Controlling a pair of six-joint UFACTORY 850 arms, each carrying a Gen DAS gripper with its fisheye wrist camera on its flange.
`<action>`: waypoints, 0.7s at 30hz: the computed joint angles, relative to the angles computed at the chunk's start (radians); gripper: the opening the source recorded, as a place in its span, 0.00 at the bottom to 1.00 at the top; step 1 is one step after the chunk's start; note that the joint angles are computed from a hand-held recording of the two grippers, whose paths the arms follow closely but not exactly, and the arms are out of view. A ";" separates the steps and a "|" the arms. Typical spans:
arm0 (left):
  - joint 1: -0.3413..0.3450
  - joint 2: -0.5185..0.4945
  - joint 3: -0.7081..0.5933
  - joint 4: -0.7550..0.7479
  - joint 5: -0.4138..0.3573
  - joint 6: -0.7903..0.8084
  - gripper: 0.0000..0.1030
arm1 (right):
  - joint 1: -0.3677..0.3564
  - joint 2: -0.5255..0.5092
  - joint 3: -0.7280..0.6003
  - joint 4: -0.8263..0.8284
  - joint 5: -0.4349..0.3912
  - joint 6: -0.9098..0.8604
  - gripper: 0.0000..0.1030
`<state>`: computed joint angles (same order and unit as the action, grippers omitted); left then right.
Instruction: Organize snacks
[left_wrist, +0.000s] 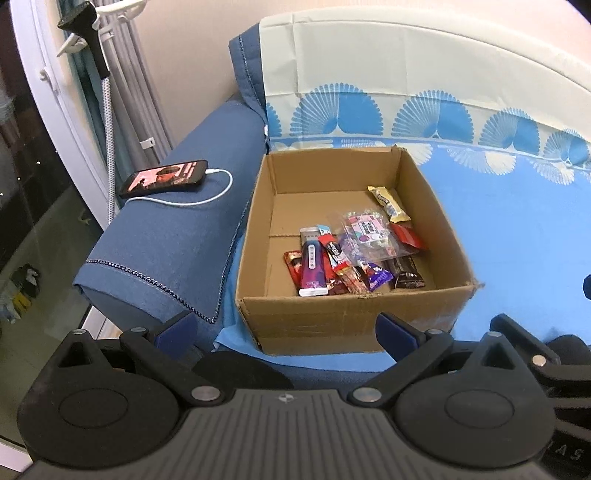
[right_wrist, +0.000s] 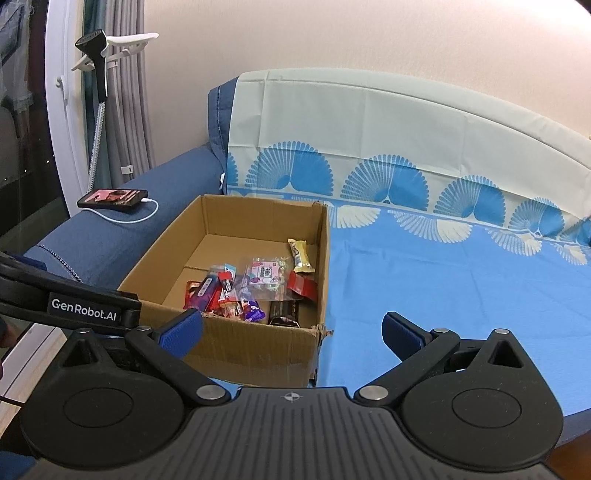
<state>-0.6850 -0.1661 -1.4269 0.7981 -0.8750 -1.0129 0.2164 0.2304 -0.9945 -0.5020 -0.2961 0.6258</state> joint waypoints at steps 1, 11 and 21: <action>0.000 -0.001 0.000 0.003 0.001 -0.007 1.00 | -0.001 0.000 0.001 -0.004 0.002 0.001 1.00; 0.006 0.009 0.019 0.018 0.020 -0.025 1.00 | -0.002 -0.005 0.001 0.031 0.009 -0.043 1.00; 0.001 -0.001 0.016 0.038 0.001 -0.038 1.00 | -0.013 -0.014 -0.006 0.077 0.000 -0.084 1.00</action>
